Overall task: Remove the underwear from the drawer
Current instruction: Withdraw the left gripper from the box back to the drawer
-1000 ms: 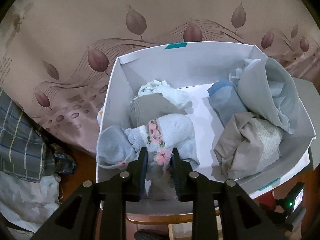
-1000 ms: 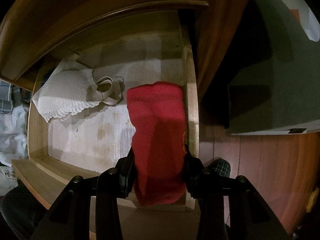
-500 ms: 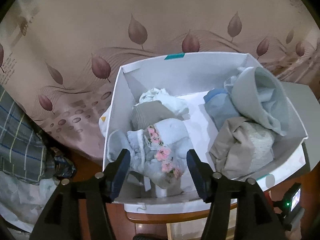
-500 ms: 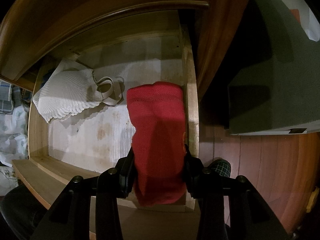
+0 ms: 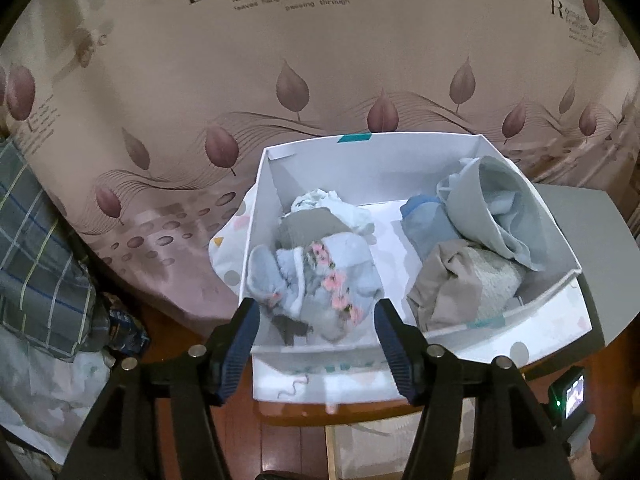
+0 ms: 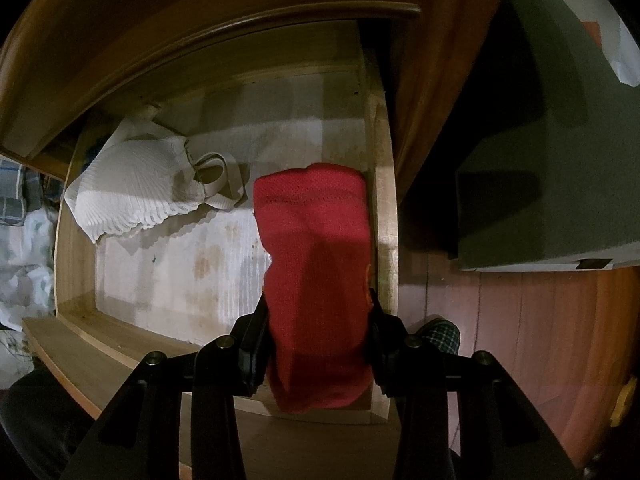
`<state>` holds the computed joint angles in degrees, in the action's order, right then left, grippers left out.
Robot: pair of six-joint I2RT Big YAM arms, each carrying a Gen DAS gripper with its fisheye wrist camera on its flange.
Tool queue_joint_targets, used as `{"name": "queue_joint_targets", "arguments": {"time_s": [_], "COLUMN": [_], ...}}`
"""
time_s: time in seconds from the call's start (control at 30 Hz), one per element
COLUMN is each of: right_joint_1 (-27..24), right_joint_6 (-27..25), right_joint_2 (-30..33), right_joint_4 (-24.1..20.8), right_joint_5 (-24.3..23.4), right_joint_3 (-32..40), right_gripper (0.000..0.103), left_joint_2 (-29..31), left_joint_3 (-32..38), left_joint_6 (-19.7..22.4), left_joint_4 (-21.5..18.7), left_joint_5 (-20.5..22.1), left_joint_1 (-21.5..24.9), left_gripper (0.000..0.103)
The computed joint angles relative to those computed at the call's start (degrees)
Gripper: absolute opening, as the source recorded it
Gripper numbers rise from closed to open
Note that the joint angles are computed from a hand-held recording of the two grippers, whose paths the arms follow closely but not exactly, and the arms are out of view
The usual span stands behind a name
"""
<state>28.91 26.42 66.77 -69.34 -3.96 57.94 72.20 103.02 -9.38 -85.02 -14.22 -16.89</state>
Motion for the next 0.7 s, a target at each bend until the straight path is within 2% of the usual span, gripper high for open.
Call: {"name": "queue_joint_targets", "arguments": {"time_s": [0.27,0.37,0.53,0.7], "right_joint_1": [0.15,0.19,0.23,0.18], "right_joint_6": [-0.2,-0.29,-0.41,-0.49], "right_joint_2": [0.06,0.09,-0.03,-0.29], "right_joint_4": [0.0,-0.02,-0.06,0.15], "right_joint_5": [0.32,0.46,0.63,0.48], "right_joint_3": [-0.04,-0.02,-0.1,-0.4], "right_gripper": [0.038,0.038,0.038,0.038], "left_joint_2": [-8.19,-11.3,-15.52,-17.18], "left_joint_3": [-8.76,-13.27,-21.82,-29.59], "left_joint_6": [-1.42,-2.86,-6.37,-12.46], "left_joint_4": [1.43,1.65,2.82,4.09], "left_joint_5": [-4.87,-5.46,-6.92,-4.79], "left_joint_1": [-4.18,-6.28,-9.93,-10.34], "left_gripper": [0.061,0.061,0.061,0.061]}}
